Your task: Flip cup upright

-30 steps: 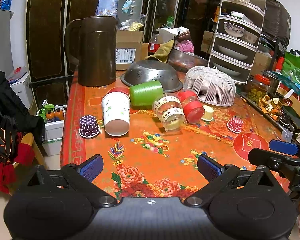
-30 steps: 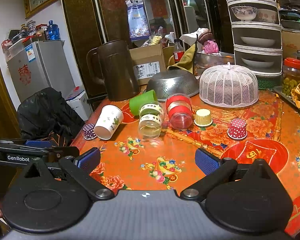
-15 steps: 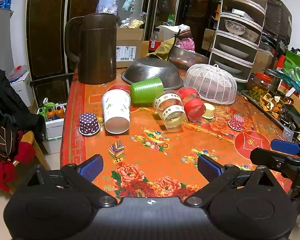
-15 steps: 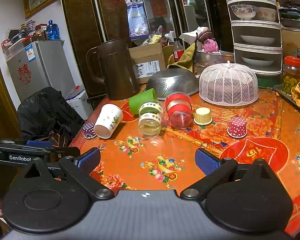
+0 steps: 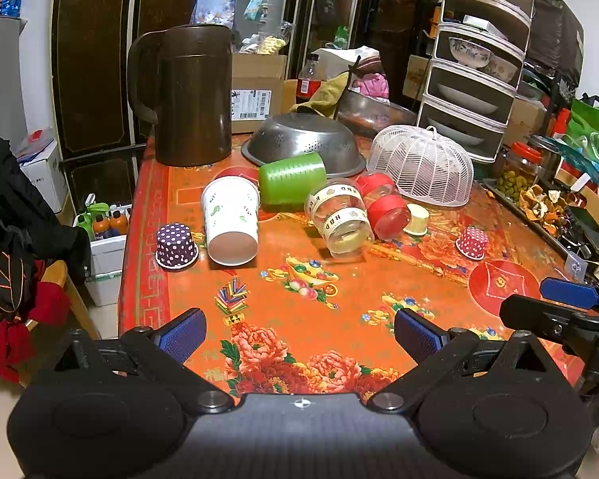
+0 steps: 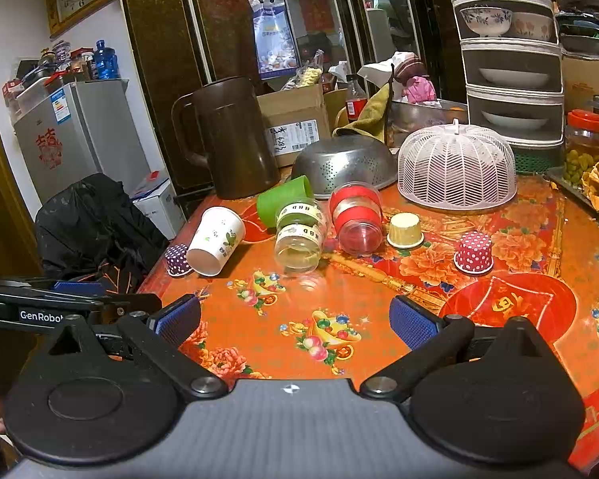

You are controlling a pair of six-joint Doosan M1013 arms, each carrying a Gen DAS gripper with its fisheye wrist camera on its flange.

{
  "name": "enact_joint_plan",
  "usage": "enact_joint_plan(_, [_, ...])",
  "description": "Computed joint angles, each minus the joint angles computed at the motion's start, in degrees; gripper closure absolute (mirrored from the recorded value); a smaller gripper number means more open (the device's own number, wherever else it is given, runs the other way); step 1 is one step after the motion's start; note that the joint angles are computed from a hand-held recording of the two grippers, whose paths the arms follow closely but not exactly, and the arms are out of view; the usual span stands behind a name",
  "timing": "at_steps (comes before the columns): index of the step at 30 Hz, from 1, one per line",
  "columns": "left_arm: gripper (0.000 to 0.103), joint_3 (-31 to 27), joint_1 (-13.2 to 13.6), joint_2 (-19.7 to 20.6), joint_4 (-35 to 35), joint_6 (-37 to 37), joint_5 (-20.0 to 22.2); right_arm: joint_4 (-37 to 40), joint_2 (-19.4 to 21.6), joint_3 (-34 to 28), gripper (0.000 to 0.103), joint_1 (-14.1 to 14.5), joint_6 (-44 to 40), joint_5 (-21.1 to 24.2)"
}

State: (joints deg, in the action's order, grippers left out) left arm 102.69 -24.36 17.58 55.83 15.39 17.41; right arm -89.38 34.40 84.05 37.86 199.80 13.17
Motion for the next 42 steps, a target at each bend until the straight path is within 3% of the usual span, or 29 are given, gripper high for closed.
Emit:
enact_joint_plan(6, [0.002, -1.14, 0.1, 0.57, -4.46, 5.25, 0.83, -0.16, 0.08, -0.08, 0.001, -0.29, 0.43, -0.63])
enact_joint_plan(11, [0.002, -9.84, 2.03, 3.76, -22.03, 25.58, 9.86, -3.25, -0.21, 0.41, 0.001, -0.6, 3.65, -1.1])
enact_joint_plan(13, [0.002, -15.9, 4.09, 6.89, -33.38, 36.82, 15.19, -6.59, -0.42, 0.85, 0.001, -0.77, 7.35, -1.53])
enact_joint_plan(15, [0.002, -21.44, 5.38, 10.26, -37.45, 40.91, 21.1, -9.85, -0.73, 1.5, 0.001, -0.95, 10.92, -1.89])
enact_joint_plan(18, [0.008, -27.59, 6.68, 14.34, -39.79, 41.5, 26.94, -11.63, -1.3, 2.54, 0.001, -1.13, 12.99, -1.96])
enact_joint_plan(23, [0.01, -32.01, 7.64, 17.69, -43.0, 42.12, 31.14, -10.19, -2.31, 4.07, 0.001, -1.51, 11.59, -1.12])
enact_joint_plan(36, [0.019, -36.04, 7.63, 21.21, -43.22, 42.12, 34.12, -18.09, -3.23, 6.14, 0.001, -2.28, 21.35, -0.93])
enact_joint_plan(37, [0.023, -36.08, 7.48, 21.33, -41.89, 41.1, 34.22, -18.33, -3.29, 6.25, 0.001, -2.32, 21.66, -0.92])
enact_joint_plan(38, [0.035, -36.04, 7.44, 21.37, -41.52, 40.6, 34.11, -18.57, -3.36, 6.38, 0.001, -2.33, 22.0, -0.87])
enact_joint_plan(39, [0.041, -36.08, 7.36, 21.44, -41.01, 40.01, 34.28, -18.8, -3.39, 6.46, 0.001, -2.35, 22.33, -0.85])
enact_joint_plan(42, [0.041, -35.67, 7.27, 21.27, -40.87, 39.99, 33.6, -20.15, -3.47, 6.65, 0.001, -2.39, 23.87, -0.94])
